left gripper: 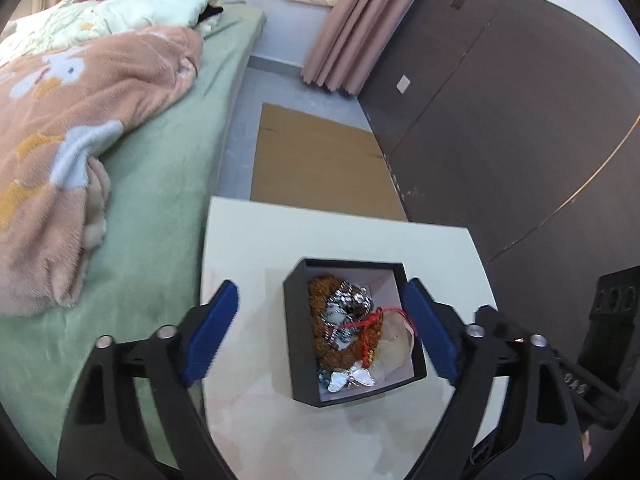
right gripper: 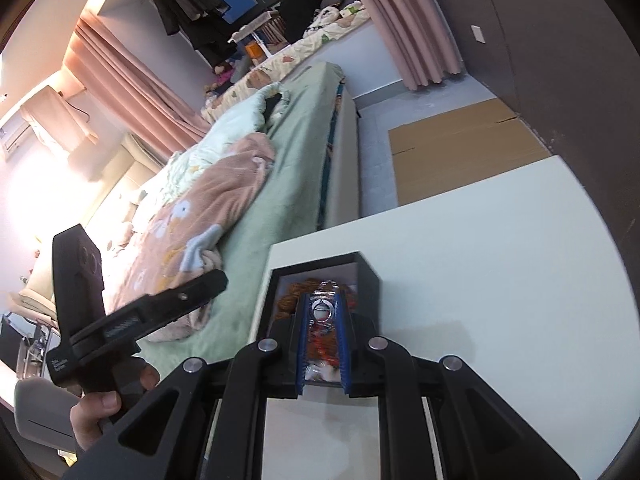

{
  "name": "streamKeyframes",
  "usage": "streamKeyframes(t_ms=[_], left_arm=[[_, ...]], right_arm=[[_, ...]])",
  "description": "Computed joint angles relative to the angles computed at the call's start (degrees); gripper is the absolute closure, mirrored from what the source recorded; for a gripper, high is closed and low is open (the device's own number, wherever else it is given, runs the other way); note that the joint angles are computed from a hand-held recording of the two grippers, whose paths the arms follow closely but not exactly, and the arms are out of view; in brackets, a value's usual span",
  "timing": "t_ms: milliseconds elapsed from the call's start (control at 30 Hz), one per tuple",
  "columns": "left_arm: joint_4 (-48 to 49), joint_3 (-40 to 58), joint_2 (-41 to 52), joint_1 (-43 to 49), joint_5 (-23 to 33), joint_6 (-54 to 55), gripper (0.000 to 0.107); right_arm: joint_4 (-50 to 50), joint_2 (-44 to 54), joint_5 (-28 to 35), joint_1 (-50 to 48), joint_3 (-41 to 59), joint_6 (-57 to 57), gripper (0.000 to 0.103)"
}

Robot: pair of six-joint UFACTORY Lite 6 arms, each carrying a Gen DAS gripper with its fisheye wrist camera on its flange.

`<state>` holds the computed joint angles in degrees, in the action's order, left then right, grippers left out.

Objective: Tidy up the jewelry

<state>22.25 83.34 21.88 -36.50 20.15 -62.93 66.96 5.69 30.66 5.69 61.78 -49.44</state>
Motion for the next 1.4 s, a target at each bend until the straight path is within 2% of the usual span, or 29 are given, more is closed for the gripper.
streamKeyframes(t_ms=[133, 233, 267, 300, 333, 367, 533, 667, 867, 933, 1233, 1400], left_arm=[[-4.19, -2.50, -2.58, 1.56, -1.95, 5.98, 0.016], [-7.48, -4.35, -4.11, 2.86, -3.26, 9.26, 0.015], [-8.25, -5.19, -4.81, 3.21, -3.87, 9.95, 0.014], [-8.11, -5.78, -5.27, 3.40, -4.20, 9.84, 0.013], [-7.48, -6.27, -5.78, 3.53, -4.14, 9.25, 0.011], [-7.17, -6.84, -6.32, 3.71, -4.22, 8.91, 0.010], [-6.58, -7.70, -7.21, 3.46, -3.67, 8.30, 0.009], [-3.14, -8.67, -8.23, 1.73, -2.38, 5.65, 0.009], [2.57, -11.05, -10.47, -2.35, -1.03, -0.37, 0.009], [6.27, -11.25, -10.84, -4.52, 0.21, -3.75, 0.009], [23.88, -14.16, -15.49, -14.58, 6.44, -21.67, 0.009], [34.19, -14.88, -18.22, -21.03, 12.69, -31.50, 0.009]], right_arm=[[3.12, 1.98, -3.82, 4.19, 0.59, -2.09, 0.090], [1.87, 4.48, -5.14, 6.32, 2.69, -0.18, 0.087], [-0.05, 5.24, -5.77, 6.83, 3.44, 2.02, 0.083], [-0.90, 5.61, -6.67, 7.12, 3.64, 3.32, 0.075], [-0.30, 4.89, -7.66, 7.10, 2.56, 3.11, 0.054], [-0.13, 4.33, -8.77, 7.12, 1.92, 3.28, 0.044], [-1.92, 0.40, -9.00, 5.93, -0.84, 4.44, 0.042], [-7.22, -2.93, -10.08, 4.80, -3.47, 9.50, 0.026], [-9.64, -11.25, -8.36, 0.23, -10.17, 10.46, 0.011], [-10.86, -13.87, -7.12, -1.22, -11.93, 11.36, 0.008], [-20.08, -25.97, -1.88, -8.00, -18.51, 17.39, 0.007], [-24.05, -32.88, 2.19, -12.81, -20.75, 19.18, 0.007]])
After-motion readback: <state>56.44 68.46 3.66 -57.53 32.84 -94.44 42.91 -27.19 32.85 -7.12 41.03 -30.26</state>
